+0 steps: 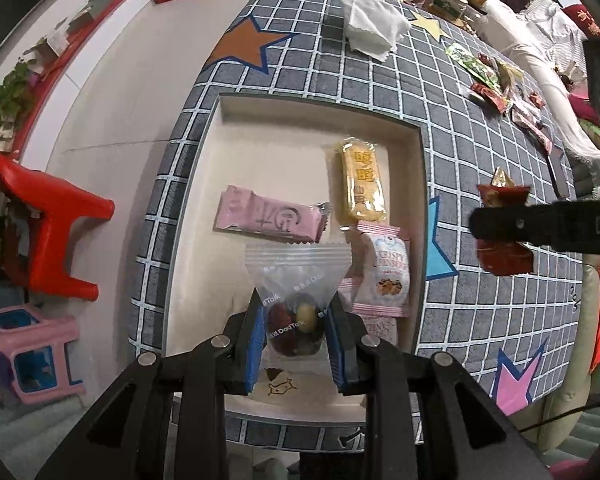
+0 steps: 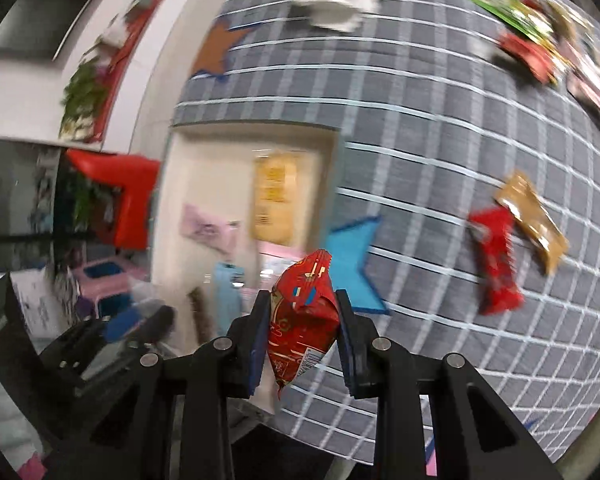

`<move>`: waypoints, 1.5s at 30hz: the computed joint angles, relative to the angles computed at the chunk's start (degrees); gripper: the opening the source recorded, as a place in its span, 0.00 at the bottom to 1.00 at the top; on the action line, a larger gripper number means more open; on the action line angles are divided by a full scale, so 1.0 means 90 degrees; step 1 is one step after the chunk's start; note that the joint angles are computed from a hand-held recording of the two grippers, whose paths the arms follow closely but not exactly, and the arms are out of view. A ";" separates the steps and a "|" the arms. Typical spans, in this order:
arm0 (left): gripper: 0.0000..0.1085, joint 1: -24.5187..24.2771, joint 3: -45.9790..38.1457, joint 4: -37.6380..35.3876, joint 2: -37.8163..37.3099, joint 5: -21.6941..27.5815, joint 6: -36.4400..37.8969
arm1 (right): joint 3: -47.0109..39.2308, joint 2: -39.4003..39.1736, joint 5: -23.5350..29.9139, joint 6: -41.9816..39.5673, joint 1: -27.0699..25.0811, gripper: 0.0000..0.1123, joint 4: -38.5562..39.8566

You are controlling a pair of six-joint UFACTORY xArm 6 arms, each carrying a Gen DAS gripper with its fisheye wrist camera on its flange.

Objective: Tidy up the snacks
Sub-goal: 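Lower the nut packet and red candy into the beige tray and open both tools, then grasp the red candy bar with the left tool while the right tool grasps the tan packet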

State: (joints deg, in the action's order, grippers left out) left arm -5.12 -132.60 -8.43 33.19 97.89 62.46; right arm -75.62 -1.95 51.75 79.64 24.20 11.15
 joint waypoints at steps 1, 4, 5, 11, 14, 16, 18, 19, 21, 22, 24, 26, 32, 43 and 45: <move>0.28 0.0004 -0.0004 0.0015 0.0013 -0.0019 0.0000 | -0.0200 0.0150 0.0050 -0.0056 0.0029 0.29 0.0005; 0.28 0.0020 0.0002 0.0054 0.0043 -0.0064 -0.0003 | -0.0642 0.0485 0.0210 -0.0333 0.0018 0.29 0.0113; 0.28 0.0024 -0.0008 0.0066 0.0058 -0.0075 0.0002 | -0.0750 0.0583 0.0237 -0.0398 0.0014 0.29 0.0154; 0.28 0.0047 -0.0197 0.0174 0.0238 -0.0086 -0.0053 | -0.1154 0.0986 0.0314 -0.0585 0.0038 0.29 0.0363; 0.28 0.0051 -0.0203 0.0225 0.0263 -0.0113 -0.0071 | -0.1319 0.1146 0.0354 -0.0618 0.0043 0.29 0.0418; 0.28 0.0052 -0.0084 0.0256 0.0202 -0.0203 -0.0053 | -0.1395 0.1208 0.0386 -0.0622 0.0050 0.29 0.0436; 0.29 0.0050 0.0137 0.0276 0.0072 -0.0364 -0.0015 | -0.1460 0.1269 0.0426 -0.0667 0.0048 0.29 0.0467; 0.30 0.0041 0.0267 0.0301 -0.0003 -0.0465 0.0015 | -0.1479 0.1291 0.0443 -0.0703 0.0043 0.29 0.0496; 0.43 0.0027 0.0612 0.0337 -0.0207 -0.0731 0.0103 | -0.1545 0.1351 0.0477 -0.0723 0.0038 0.29 0.0547; 0.49 0.0022 0.0853 0.0350 -0.0352 -0.0936 0.0137 | -0.1560 0.1370 0.0493 -0.0749 0.0039 0.29 0.0581; 0.69 0.0008 0.1443 0.0364 -0.0713 -0.1516 0.0266 | -0.1650 0.1422 0.0581 -0.0736 0.0048 0.29 0.0579; 0.73 -0.0001 0.1836 0.0362 -0.0957 -0.1958 0.0388 | -0.1680 0.1438 0.0630 -0.0738 0.0058 0.30 0.0581; 0.74 -0.0093 0.2343 0.0709 -0.1247 -0.2694 0.0307 | -0.1632 0.1327 0.0688 -0.0455 0.0115 0.74 0.0314; 0.74 -0.0153 0.2711 0.0857 -0.1557 -0.3151 0.0237 | -0.1166 0.0867 0.1013 0.0028 0.0204 0.92 0.0068; 0.74 -0.0166 0.2800 0.0859 -0.1626 -0.3204 0.0260 | -0.0999 0.0738 0.0951 0.0146 0.0234 0.92 0.0059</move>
State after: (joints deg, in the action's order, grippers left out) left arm -6.61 -107.41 -0.70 18.56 69.05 64.80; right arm -84.61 4.69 60.31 80.95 26.31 11.68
